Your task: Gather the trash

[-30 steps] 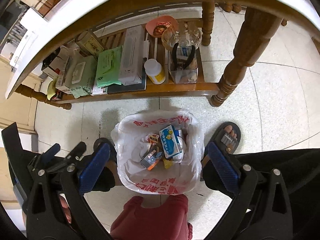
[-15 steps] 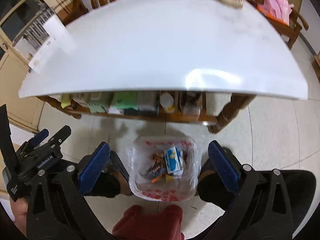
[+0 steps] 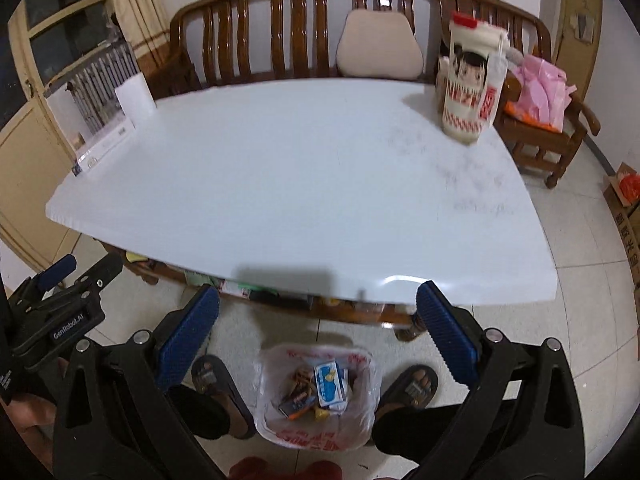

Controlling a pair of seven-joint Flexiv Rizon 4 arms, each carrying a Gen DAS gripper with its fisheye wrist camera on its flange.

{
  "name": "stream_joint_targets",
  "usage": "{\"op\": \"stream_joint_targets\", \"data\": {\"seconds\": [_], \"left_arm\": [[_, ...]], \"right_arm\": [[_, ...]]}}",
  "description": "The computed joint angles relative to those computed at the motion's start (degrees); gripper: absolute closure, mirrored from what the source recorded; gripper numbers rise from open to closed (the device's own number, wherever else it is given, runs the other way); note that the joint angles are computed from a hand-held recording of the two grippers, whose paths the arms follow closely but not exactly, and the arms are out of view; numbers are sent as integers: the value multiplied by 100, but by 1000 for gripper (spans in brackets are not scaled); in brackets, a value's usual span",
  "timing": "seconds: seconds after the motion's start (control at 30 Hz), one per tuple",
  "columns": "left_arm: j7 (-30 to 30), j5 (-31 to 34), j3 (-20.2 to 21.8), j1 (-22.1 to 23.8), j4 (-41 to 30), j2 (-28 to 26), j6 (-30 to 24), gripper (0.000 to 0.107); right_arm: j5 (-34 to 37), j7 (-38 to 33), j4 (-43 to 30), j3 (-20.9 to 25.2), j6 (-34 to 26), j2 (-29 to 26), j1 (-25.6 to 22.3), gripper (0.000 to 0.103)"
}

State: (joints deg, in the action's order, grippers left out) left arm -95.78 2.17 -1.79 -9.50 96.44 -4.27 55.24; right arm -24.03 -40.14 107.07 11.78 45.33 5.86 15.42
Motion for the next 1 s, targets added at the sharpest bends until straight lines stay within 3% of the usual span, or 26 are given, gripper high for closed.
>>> {"op": "stream_joint_targets", "data": {"seconds": [0.47,1.0], "left_arm": [[23,82,-40,-23,-363,31,115,12],[-83,277,-32,-57,-556,14,34,12]], "right_arm": [[-938,553,-189,24,190,32,-102,7],[-1341,856,-124,29,305,83,-197,7]]}}
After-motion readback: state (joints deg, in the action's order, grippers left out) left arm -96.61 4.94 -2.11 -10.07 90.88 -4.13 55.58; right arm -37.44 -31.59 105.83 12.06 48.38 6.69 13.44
